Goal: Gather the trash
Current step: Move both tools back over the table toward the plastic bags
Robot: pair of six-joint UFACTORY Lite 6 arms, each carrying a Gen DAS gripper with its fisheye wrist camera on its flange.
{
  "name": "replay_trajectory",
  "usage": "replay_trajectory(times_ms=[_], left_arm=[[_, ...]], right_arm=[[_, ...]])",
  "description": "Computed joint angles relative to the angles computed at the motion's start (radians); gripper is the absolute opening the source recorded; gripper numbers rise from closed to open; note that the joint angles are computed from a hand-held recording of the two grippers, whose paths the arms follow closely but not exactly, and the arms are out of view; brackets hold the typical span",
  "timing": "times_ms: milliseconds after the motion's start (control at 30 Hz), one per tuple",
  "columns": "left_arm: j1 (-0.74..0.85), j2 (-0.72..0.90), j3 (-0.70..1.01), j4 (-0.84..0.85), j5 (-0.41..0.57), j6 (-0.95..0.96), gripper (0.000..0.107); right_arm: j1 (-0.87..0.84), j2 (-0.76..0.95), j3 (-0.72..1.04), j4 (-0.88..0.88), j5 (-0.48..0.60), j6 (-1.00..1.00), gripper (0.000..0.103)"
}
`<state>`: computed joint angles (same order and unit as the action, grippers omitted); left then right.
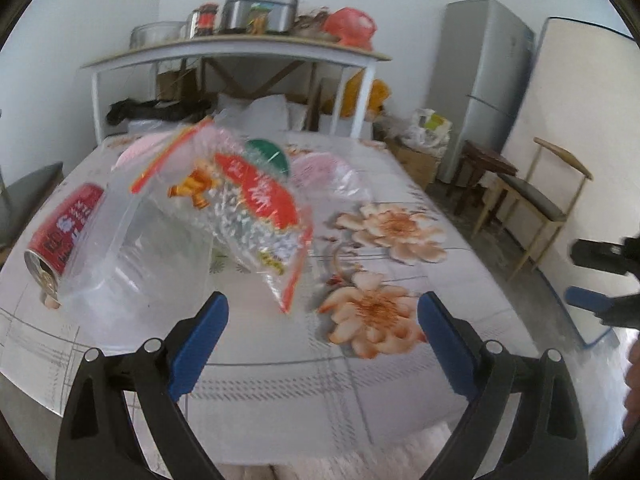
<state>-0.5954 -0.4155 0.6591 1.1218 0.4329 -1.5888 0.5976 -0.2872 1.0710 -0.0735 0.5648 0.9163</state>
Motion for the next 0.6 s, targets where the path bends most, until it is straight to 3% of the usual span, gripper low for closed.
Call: replay_trajectory(times_ms=[433,533,600], left_arm=[[0.070,0.181,0.099,0.344,0.048,-0.465,0.093],[0.076,0.173,0.092,0.450,0.051,-0.564,0.082],[0.092,0.167,0.087,0.489,0.030,-0.603,0.064]], right_arm=[[-0.002,0.124,0.048,0.133,-0.035,-0.110,0.088],[0.001,0.145,0.063,0.155,-0.035,-0.130,0.088],[0.005,0.149,0.067,0.157,-0.033,-0.134,0.088]])
